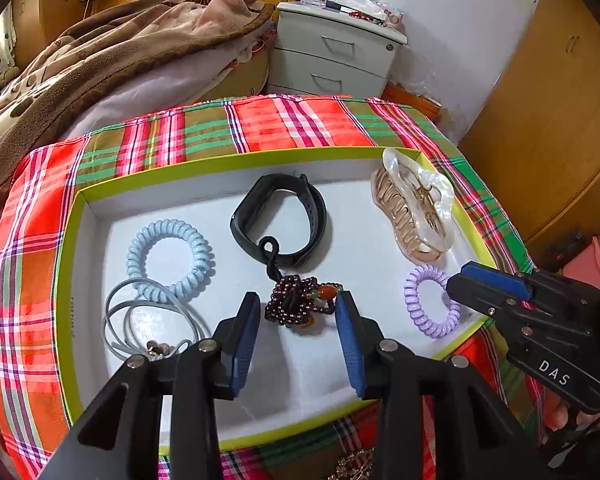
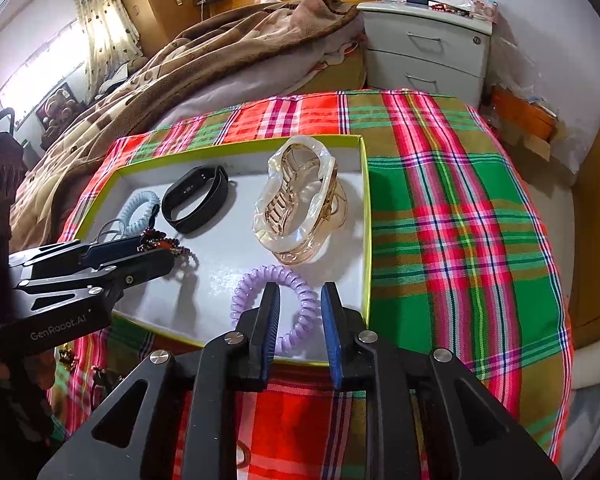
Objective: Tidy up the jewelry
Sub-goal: 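Open the left tool over the lid while right releases the lavender tie into it, then grasp the black hair tie with teal bead using the right tool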
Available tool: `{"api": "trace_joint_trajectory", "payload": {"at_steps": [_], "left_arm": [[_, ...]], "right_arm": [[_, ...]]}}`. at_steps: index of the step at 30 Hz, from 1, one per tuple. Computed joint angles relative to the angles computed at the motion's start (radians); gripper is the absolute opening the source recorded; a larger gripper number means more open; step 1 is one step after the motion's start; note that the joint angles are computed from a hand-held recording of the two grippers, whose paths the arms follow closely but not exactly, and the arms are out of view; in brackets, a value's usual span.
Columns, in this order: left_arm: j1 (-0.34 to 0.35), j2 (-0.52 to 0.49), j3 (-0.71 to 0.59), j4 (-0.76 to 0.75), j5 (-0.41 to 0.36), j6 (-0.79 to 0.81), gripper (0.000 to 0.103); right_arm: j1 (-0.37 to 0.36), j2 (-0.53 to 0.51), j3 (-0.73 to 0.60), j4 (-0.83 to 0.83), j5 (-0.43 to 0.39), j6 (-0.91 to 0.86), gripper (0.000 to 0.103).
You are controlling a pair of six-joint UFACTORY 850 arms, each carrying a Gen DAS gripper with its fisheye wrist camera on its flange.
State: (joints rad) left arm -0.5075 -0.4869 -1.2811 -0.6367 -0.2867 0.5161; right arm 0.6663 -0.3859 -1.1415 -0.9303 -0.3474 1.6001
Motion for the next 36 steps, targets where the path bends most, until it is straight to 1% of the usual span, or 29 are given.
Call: {"api": "trace_joint_trajectory", "payload": {"at_steps": [2, 4, 6, 7, 14, 17, 21, 25, 28, 32, 36], "left_arm": [[0.002, 0.006, 0.004, -0.014, 0.001, 0.012, 0.045], [0.004, 0.014, 0.012, -0.021, 0.004, 0.019, 0.045], [0.007, 0.026, 0.022, -0.039, 0.007, 0.033, 0.045], [0.01, 0.033, 0.03, -0.063, 0.006, 0.057, 0.045], [0.024, 0.111, 0.106, -0.228, 0.026, 0.219, 0.047], [0.031, 0.154, 0.151, -0.291, 0.049, 0.278, 0.048], [0.049, 0.211, 0.216, -0.403, 0.064, 0.37, 0.048], [0.071, 0.269, 0.29, -0.558, 0.087, 0.498, 0.048], [0.092, 0.303, 0.34, -0.652, 0.092, 0.576, 0.048], [0.128, 0.335, 0.398, -0.813, 0.071, 0.713, 0.048], [0.155, 0.363, 0.449, -0.921, 0.071, 0.805, 0.048]], "right_arm": [[0.004, 0.003, 0.001, -0.012, -0.008, 0.014, 0.023], [0.01, 0.009, 0.006, -0.038, -0.01, 0.043, 0.027], [0.017, 0.017, 0.013, -0.071, -0.01, 0.082, 0.035], [0.019, 0.018, 0.014, -0.079, -0.013, 0.091, 0.036], [0.054, 0.053, 0.049, -0.218, -0.023, 0.263, 0.036], [0.072, 0.065, 0.063, -0.273, -0.017, 0.328, 0.036], [0.1, 0.072, 0.073, -0.335, -0.014, 0.407, 0.036], [0.127, 0.074, 0.083, -0.433, 0.007, 0.517, 0.036], [0.147, 0.061, 0.077, -0.469, 0.017, 0.549, 0.036], [0.167, 0.045, 0.069, -0.508, 0.042, 0.583, 0.036], [0.183, 0.018, 0.047, -0.473, 0.065, 0.537, 0.036]]}}
